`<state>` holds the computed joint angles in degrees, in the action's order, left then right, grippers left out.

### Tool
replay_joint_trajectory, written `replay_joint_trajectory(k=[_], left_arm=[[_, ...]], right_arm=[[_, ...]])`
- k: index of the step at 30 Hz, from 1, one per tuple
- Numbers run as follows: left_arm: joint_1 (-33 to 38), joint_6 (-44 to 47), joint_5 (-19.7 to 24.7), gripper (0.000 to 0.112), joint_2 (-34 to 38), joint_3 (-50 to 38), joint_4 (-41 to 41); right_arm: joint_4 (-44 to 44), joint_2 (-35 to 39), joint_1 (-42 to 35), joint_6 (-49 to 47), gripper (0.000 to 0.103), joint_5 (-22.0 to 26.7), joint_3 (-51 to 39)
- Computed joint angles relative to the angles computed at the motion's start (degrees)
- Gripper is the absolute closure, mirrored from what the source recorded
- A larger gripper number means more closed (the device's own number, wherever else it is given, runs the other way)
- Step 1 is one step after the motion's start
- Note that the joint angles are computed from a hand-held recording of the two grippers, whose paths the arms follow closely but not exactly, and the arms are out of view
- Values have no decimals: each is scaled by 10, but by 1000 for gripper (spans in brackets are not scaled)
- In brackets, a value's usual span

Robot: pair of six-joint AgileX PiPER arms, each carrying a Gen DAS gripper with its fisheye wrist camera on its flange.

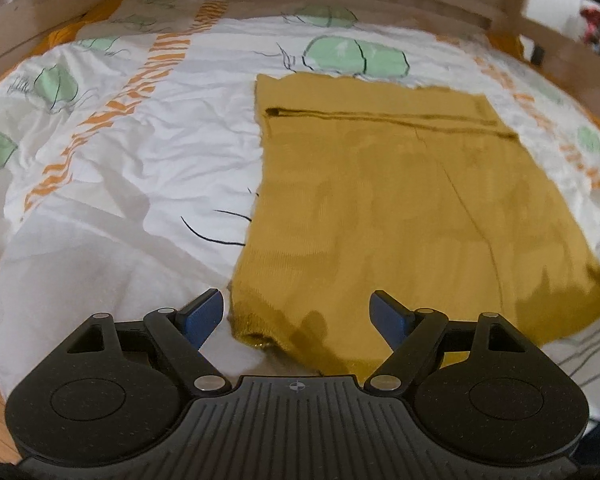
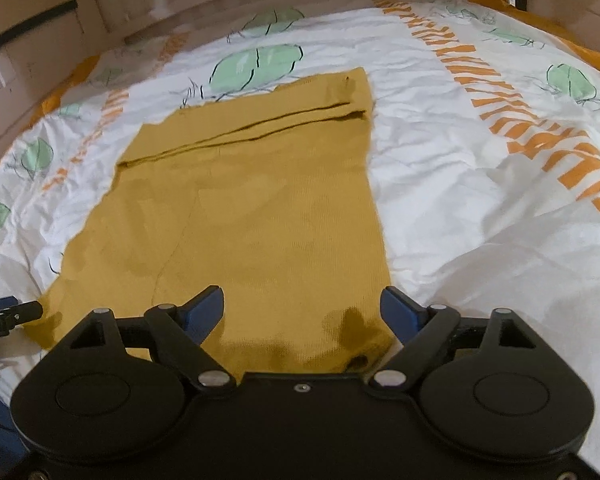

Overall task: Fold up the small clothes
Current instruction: 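Grasp the sweater hem with the left tool while the right tool grasps the hem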

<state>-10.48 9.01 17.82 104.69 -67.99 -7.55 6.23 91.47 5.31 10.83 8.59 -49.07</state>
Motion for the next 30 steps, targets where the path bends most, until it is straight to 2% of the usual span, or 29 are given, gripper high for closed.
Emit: replay_joint_trajectory(k=[5,10,12,17,18,23,26,30], left_arm=[[9,26,49,33,18,-36,-3],[21,88,145,34,68,-122,-18],[24,103,182,39,89,-158,-16],[34,122,253,69,141,-235,-14],[36,130,266,71,151,-248,-20],[44,148,290,89,162,-266,-43],[54,162,291,95,159,-261,-67],[57,167,298,97,162,-266,-77]], right_arm=[[-53,13,5,18,17,36,-30],[-59,23,-2,-15,17,75,-62],[-81,25,-3,-16,17,91,-74],[-92,33,-14,-53,17,128,-100],[-82,38,-18,-71,17,138,-108],[15,83,-50,-182,17,199,-160],[61,116,-71,-219,17,244,-192],[86,146,-82,-250,16,289,-225]])
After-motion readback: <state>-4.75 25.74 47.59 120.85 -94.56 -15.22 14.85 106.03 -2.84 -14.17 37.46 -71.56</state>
